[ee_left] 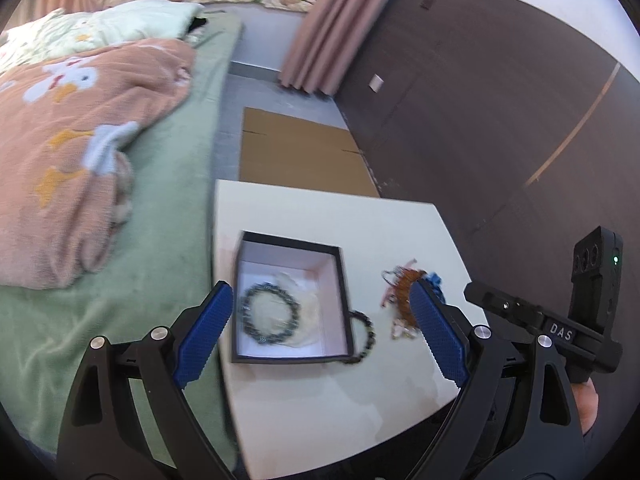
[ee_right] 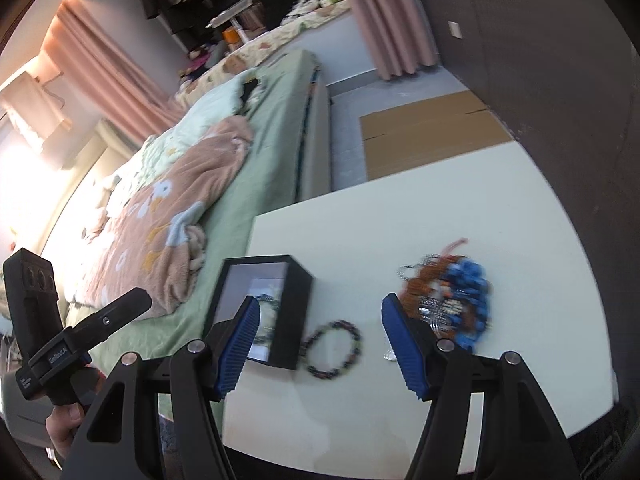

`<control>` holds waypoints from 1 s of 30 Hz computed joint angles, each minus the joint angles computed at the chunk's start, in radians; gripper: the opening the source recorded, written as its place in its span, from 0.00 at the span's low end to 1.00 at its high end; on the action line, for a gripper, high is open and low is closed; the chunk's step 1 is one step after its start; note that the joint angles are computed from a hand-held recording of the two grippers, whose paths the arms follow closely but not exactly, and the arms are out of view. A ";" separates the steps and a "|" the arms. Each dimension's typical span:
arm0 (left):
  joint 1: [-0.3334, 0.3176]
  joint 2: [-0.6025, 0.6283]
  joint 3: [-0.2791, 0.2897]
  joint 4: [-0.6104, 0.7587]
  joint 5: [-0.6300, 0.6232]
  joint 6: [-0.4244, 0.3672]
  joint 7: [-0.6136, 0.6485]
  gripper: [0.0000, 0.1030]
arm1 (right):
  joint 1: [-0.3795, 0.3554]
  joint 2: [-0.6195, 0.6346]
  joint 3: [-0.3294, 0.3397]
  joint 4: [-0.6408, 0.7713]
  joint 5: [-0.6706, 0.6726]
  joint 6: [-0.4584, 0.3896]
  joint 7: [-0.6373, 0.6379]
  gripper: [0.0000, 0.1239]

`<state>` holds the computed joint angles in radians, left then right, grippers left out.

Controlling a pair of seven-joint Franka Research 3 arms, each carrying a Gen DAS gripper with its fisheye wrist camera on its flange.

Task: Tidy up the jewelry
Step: 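Grasp the black-and-green bead bracelet with the left tool while the right tool grasps the blue knotted cord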

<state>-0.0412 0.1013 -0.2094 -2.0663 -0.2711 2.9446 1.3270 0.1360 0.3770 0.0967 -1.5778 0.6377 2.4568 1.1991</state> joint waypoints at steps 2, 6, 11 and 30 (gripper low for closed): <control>-0.009 0.017 -0.008 0.021 0.009 -0.008 0.002 0.87 | -0.012 -0.006 -0.007 -0.012 0.009 0.003 -0.001 0.51; -0.023 0.051 -0.022 0.058 0.036 -0.026 -0.010 0.86 | -0.029 -0.019 -0.018 -0.040 0.017 0.013 0.001 0.51; -0.038 0.102 -0.044 0.116 0.072 -0.072 -0.019 0.73 | -0.051 -0.018 -0.029 -0.062 0.032 0.020 0.011 0.50; -0.099 0.239 -0.034 0.269 0.251 -0.248 -0.136 0.38 | -0.098 0.173 -0.007 0.065 0.000 -0.045 0.034 0.13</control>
